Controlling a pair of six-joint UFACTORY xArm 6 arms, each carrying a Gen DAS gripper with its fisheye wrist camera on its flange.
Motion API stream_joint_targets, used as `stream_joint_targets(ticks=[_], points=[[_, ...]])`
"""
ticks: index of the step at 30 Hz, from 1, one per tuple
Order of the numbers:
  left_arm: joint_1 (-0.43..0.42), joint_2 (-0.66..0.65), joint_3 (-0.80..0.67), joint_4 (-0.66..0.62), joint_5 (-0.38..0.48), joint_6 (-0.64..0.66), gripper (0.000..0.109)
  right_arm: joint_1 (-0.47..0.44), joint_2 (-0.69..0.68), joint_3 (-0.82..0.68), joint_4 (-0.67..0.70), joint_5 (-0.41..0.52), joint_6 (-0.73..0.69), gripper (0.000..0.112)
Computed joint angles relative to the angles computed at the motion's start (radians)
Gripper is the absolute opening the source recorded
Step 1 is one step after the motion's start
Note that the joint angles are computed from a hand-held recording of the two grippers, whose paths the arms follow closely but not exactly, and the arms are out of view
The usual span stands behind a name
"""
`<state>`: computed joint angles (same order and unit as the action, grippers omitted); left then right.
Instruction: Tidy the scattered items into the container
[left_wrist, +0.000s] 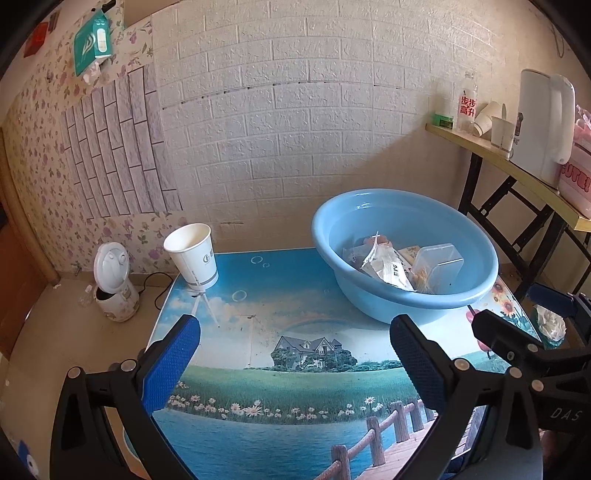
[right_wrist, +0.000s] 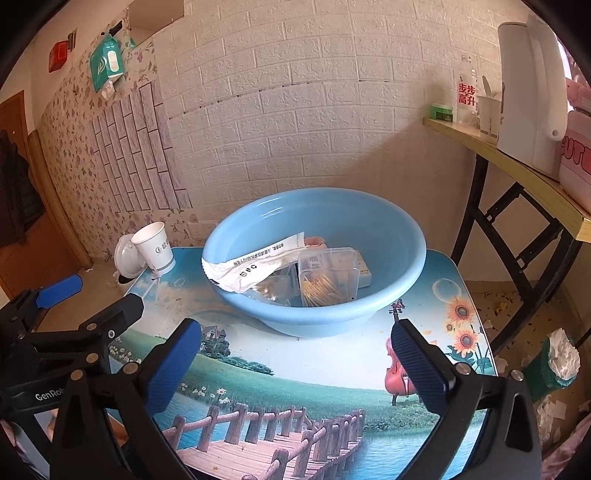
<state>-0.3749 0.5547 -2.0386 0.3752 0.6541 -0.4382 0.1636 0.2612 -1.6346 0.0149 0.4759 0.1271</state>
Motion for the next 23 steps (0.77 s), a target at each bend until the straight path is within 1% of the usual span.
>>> stream_joint_targets(ticks=[9, 17, 23], points=[[0.004, 0.011, -0.016, -0.027, 0.019, 0.005, 0.103, 0.000, 0.001, -0.001, -0.009, 0.001, 0.011, 0.103], [0.001, 0.044, -0.063, -0.045, 0.066, 0.026, 0.103, -0.008, 0.010, -0.010, 0.015, 0.019, 0.013, 0.103], [0.003, 0.036, -0.039, -0.037, 0.034, 0.019, 0.103, -0.010, 0.017, -0.016, 0.016, 0.025, 0.011, 0.103]])
